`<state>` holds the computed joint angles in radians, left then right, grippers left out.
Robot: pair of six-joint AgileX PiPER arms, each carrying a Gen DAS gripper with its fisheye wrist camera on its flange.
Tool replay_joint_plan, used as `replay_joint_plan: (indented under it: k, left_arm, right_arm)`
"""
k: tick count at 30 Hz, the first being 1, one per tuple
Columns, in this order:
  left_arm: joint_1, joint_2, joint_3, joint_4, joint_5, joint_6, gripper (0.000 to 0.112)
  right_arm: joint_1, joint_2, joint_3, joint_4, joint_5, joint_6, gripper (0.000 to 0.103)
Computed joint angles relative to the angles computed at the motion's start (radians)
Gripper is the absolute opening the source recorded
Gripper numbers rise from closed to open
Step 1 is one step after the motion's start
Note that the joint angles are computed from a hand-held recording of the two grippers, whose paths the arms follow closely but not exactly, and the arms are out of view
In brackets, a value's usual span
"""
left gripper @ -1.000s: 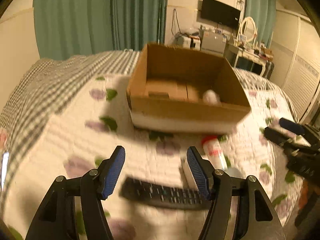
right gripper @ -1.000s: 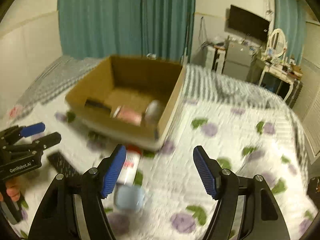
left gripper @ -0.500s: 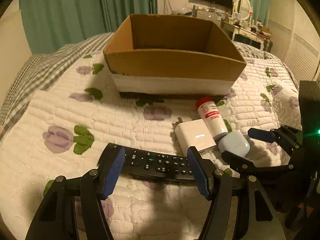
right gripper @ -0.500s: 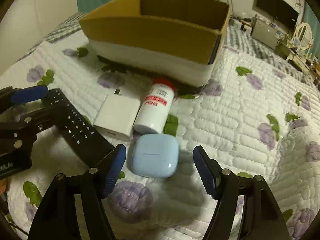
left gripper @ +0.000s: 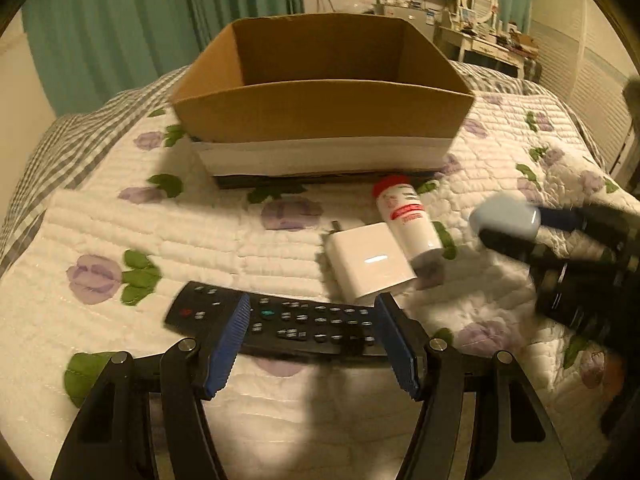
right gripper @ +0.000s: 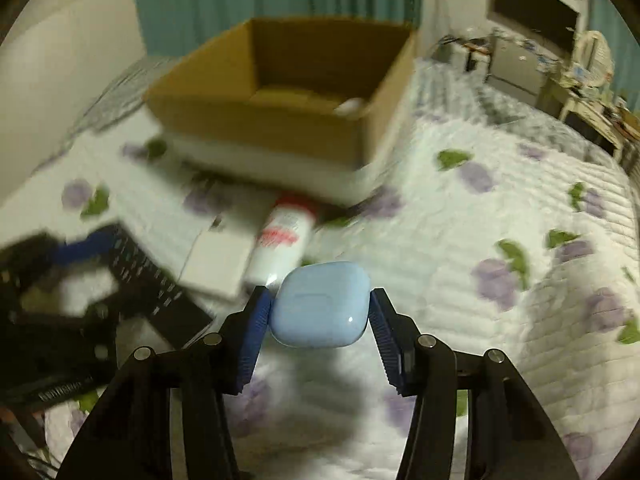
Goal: Organize rigid objects
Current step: 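Grasp the light blue earbuds case with the right tool, then grasp the second white charger with the left tool while the right tool holds the earbuds case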
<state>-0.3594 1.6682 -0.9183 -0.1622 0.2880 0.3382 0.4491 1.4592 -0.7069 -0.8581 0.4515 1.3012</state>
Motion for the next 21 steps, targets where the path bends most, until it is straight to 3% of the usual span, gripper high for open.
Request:
replay_joint_plan:
  k: [4, 6, 7, 12, 16, 21]
  left_arm:
    - [-0.044, 0.037, -0.043, -0.025, 0.036, -0.018, 0.067]
    - [-0.074, 0.064, -0.066, 0.027, 0.040, -0.101, 0.067]
    - [-0.089, 0.082, -0.079, 0.062, 0.042, -0.150, 0.067]
    - [-0.155, 0.173, -0.150, 0.357, 0.083, -0.478, 0.067]
    - [-0.158, 0.218, -0.199, 0.389, 0.113, -0.530, 0.067]
    - [-0.161, 0.266, -0.239, 0.411, 0.107, -0.565, 0.067]
  right_arm:
    - [-0.080, -0.035, 0.014, 0.035, -0.028, -0.027, 0.050]
    - [-0.093, -0.040, 0.013, 0.049, -0.038, -0.041, 0.046]
    - [-0.093, -0.041, 0.011, 0.048, -0.041, -0.044, 0.038]
    - [-0.104, -0.014, 0.006, 0.090, -0.053, -0.098, 0.037]
    - [-0.135, 0.006, 0.007, 0.170, -0.076, -0.172, 0.037]
    - [-0.125, 0.018, 0.007, 0.158, -0.070, -0.153, 0.037]
